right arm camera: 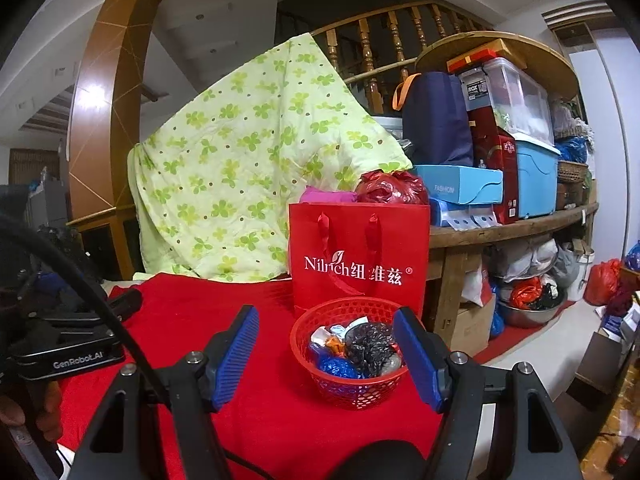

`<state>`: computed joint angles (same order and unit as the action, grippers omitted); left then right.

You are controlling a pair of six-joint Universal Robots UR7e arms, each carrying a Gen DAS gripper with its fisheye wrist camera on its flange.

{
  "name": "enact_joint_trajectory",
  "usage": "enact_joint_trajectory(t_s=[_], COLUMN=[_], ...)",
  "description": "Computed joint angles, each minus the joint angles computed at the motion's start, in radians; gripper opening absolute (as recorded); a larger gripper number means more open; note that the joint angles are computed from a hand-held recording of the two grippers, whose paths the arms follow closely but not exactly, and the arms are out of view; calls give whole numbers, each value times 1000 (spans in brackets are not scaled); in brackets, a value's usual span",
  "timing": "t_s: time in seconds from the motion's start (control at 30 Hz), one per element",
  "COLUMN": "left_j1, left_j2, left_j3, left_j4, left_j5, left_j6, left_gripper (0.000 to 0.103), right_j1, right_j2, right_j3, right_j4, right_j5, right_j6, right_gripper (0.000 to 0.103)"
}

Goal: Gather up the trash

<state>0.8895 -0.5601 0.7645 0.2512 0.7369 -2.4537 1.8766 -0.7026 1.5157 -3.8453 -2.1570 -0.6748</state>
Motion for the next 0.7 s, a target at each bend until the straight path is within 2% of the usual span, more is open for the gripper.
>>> enact_joint_trajectory(t_s=[0.7], left_j1=[37], left_j2=[-44], left_j3=[38], left_j4=[17], left_j5=[-37], left_j6=[-45], left_gripper=[103], right_j1=[20], right_j2=[68], right_j3=[-84], right_j4=[65], right_j5=[5], right_j6=[-5], right_gripper=[73])
